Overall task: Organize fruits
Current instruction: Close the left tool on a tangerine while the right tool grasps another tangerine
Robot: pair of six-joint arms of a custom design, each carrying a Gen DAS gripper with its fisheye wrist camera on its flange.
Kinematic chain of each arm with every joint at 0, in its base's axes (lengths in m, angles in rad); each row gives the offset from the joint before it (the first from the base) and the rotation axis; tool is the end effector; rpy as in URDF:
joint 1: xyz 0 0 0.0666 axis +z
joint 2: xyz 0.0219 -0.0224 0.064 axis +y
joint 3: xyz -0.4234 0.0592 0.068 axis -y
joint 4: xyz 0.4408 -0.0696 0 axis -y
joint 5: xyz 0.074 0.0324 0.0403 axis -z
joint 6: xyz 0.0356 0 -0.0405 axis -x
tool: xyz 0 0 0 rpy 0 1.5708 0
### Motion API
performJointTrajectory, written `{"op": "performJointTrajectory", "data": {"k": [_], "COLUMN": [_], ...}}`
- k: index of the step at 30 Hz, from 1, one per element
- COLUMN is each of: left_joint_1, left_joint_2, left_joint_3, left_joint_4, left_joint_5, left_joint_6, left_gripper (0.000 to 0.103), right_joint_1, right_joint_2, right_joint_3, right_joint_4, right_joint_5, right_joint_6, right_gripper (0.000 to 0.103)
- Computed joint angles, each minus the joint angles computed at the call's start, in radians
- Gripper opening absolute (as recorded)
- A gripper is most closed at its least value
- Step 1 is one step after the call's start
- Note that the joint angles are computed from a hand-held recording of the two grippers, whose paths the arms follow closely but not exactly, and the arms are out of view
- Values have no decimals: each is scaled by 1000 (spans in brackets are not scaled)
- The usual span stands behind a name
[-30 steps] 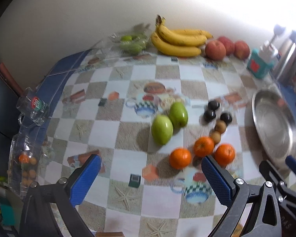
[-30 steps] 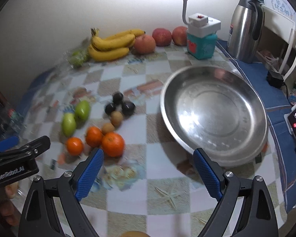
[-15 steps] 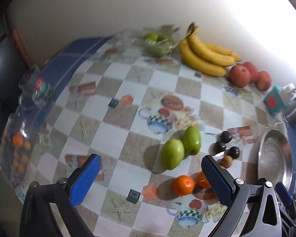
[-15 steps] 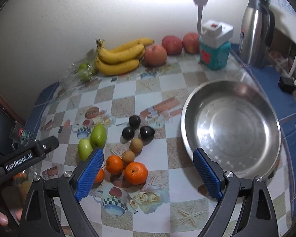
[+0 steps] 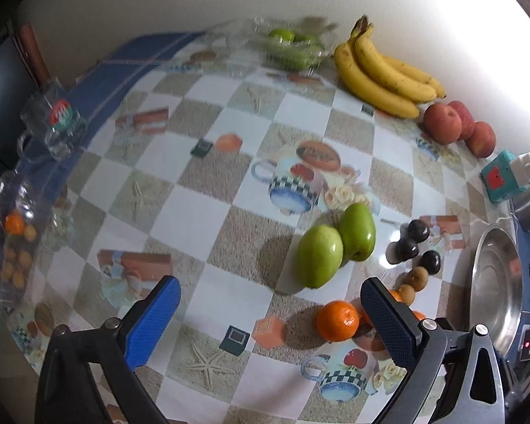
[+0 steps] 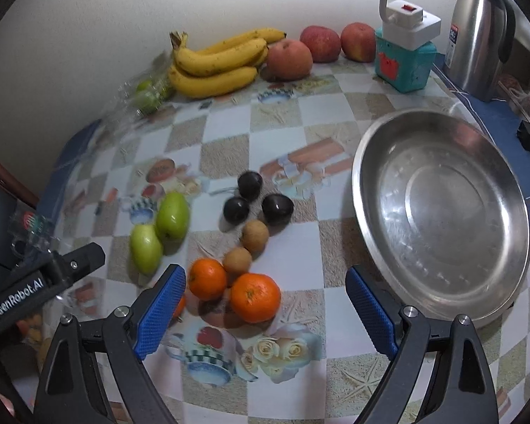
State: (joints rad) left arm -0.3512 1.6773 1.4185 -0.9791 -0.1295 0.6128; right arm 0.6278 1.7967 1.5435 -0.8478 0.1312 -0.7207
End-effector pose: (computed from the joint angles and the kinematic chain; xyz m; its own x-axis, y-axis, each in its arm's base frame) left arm 0.5612 -0.2012 0.3282 -0.8994 -0.2779 -0.3375 -0.2637 0.9606 -0.0881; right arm 0.5364 0.3830 0.3200 -0.8948 0.1589 -0.4171 0.0747 0.9746 0.2111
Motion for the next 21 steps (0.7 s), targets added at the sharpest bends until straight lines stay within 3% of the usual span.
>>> {"op": "performJointTrajectory", "data": {"k": [3, 7, 11, 13, 21], "left_joint_1": [1, -1, -4, -8, -11], "left_joint_2": [13, 29, 37, 40, 50], "left_joint_3": [-3, -8, -12, -11, -16], "left_joint_4": [-5, -1, 5, 1, 19], "left_joint_5": [29, 101, 149, 149, 221], "left_joint_6": [10, 30, 46, 47, 57], "left_gripper": [103, 103, 103, 103, 87], "right_joint_1": [1, 11, 7, 5, 9], "right_joint_2": [3, 15, 19, 18, 24], "right_joint_3": [-14, -9, -21, -26, -24], "right_joint_4": [13, -14, -5, -3, 3], "right_joint_5": [-40, -4, -42, -47, -74], "right_joint_6": [-4, 0, -8, -18, -7], "right_gripper": [89, 80, 73, 63, 55]}}
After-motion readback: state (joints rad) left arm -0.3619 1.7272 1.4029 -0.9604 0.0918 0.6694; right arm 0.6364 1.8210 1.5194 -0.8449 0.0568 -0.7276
